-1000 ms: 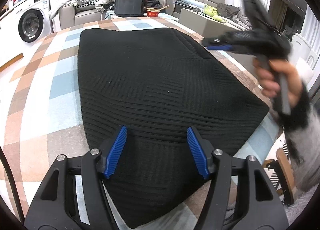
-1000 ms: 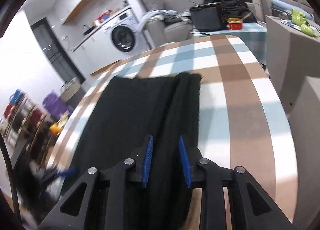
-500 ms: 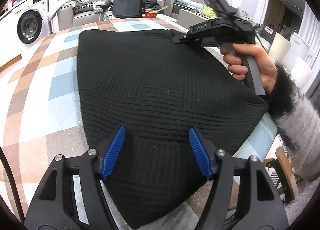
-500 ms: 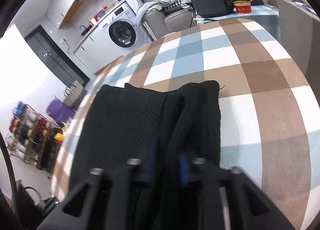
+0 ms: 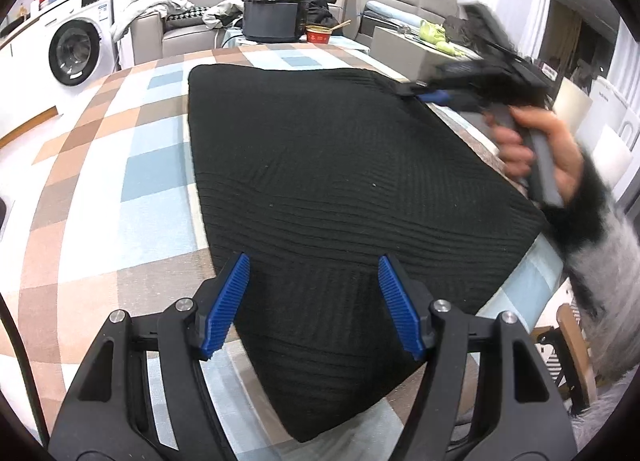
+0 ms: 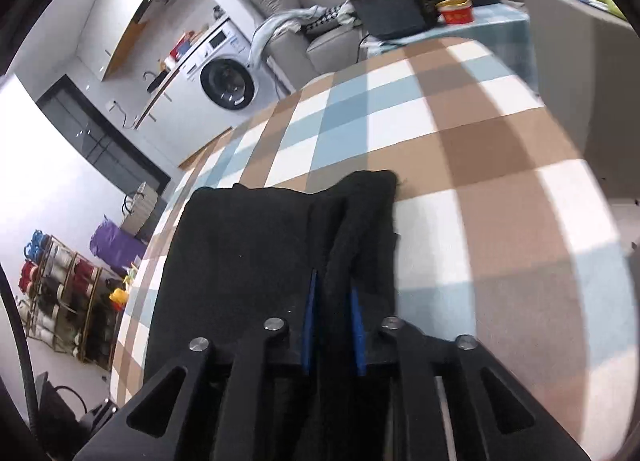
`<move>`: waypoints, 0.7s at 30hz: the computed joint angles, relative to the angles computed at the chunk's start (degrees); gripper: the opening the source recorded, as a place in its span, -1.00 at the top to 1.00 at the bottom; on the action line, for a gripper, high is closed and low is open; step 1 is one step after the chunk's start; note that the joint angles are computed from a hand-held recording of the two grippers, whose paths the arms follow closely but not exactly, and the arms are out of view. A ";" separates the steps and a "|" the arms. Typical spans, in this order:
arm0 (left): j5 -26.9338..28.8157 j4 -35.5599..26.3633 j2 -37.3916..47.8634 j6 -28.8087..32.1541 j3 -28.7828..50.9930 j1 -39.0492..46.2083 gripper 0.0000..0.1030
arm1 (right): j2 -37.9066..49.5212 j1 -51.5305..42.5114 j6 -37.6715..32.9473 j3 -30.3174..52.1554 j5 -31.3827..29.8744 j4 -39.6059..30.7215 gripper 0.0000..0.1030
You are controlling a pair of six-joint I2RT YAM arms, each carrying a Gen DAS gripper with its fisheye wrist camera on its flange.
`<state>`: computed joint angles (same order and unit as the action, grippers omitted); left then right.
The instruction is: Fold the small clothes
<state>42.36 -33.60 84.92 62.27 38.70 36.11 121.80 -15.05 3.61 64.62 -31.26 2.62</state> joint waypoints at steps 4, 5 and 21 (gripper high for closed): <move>0.00 -0.11 3.21 -3.29 2.68 0.68 -0.25 | -7.95 -1.47 -5.67 -10.42 -1.66 -1.95 0.17; -0.32 0.29 3.98 -4.23 3.26 0.90 -0.25 | -10.41 -1.58 -7.03 -13.81 -1.87 -2.08 0.17; -1.69 1.24 9.46 -7.15 6.66 -0.60 0.37 | -19.10 1.92 -12.40 -32.06 0.30 5.20 0.41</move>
